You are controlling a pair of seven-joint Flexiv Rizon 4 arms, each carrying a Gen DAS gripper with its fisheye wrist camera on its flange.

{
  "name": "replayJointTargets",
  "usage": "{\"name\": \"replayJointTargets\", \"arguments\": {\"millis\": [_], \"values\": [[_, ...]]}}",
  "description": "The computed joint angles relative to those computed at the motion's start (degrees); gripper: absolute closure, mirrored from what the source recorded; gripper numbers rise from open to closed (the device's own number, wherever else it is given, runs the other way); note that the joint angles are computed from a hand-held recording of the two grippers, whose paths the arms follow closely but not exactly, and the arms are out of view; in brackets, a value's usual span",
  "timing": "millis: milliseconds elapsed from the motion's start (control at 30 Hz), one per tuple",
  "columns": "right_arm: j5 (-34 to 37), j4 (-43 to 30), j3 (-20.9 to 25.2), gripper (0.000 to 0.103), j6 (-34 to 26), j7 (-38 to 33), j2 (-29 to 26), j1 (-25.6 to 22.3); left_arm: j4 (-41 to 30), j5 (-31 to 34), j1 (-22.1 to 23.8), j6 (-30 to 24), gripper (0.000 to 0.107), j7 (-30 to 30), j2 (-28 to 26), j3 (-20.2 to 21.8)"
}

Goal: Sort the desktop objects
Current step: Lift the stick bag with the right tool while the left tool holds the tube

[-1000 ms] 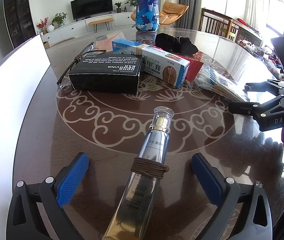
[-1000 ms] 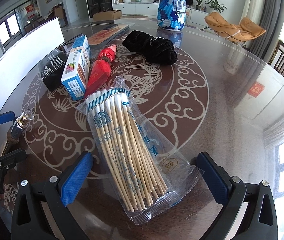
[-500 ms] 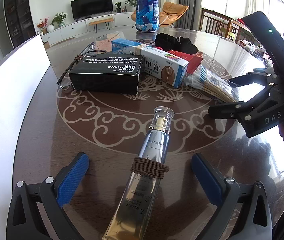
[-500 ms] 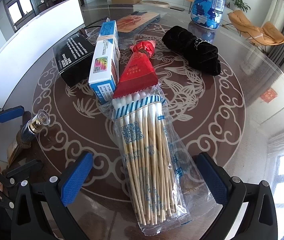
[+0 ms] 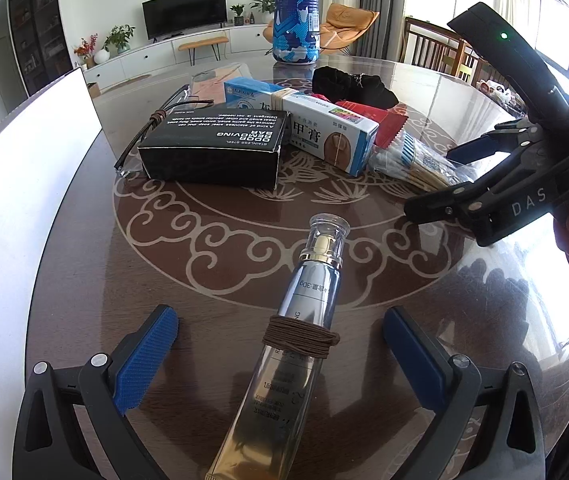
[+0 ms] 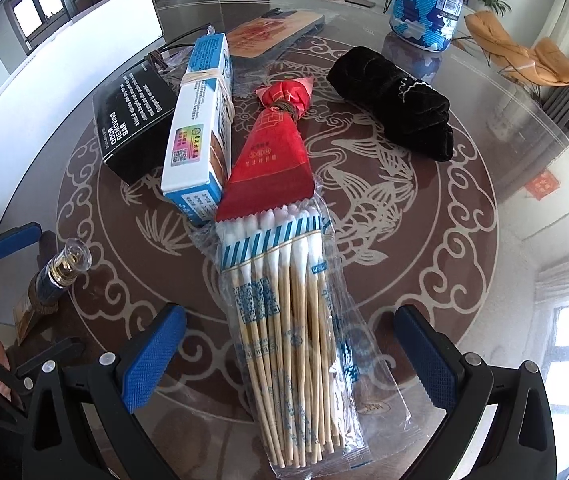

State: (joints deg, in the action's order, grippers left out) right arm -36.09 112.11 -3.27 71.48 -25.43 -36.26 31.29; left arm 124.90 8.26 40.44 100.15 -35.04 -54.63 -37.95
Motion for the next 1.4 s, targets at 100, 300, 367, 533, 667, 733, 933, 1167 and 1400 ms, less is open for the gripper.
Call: {"name": "replayJointTargets", "arguments": {"millis": [100, 300, 367, 533, 667, 733, 933, 1167, 1400], "values": [[-3.2, -0.1, -4.6, 0.000, 2.8, 4.7, -1.0, 2.9, 0.0, 0.0, 0.0, 0.0, 0.004, 0.0, 0.0, 0.0], [-16.3, 4.6, -22.3, 0.000, 13.0, 22.5, -2.0, 14.9, 0.0, 0.0, -0.1, 0.2, 0.004, -0.3, 0.0, 0.1], [-18.5, 5.4, -26.0, 0.000, 14.7, 26.0, -2.5, 17.5, 0.0, 0.0, -0.1, 0.1, 0.004, -0.3, 0.0, 0.1], [-19.7, 6.2, -29.0, 0.000, 16.5, 27.4, -2.8, 19.7, -0.1, 0.1, -0.1, 0.1, 0.004, -0.4, 0.0, 0.1], [-18.5, 6.7, -31.1, 0.000, 18.1, 26.5, -3.4, 21.4, -0.1, 0.1, -0.1, 0.1, 0.004, -0.4, 0.0, 0.1], [-17.6, 7.2, -32.9, 0.000, 19.2, 26.1, -4.0, 22.9, -0.1, 0.1, -0.1, 0.1, 0.004, -0.4, 0.0, 0.1], [-14.1, 7.9, -35.3, 0.000, 21.2, 23.4, -5.1, 25.2, -0.1, 0.1, -0.1, 0.1, 0.004, -0.4, 0.0, 0.1], [-9.4, 8.1, -36.2, 0.000, 21.8, 19.8, -6.0, 26.9, -0.1, 0.1, -0.1, 0.2, 0.004, -0.4, 0.0, 0.1], [-4.6, 8.1, -36.1, 0.000, 21.6, 16.2, -6.5, 27.9, -0.1, 0.1, -0.1, 0.2, 0.004, -0.4, 0.0, 0.1]]}}
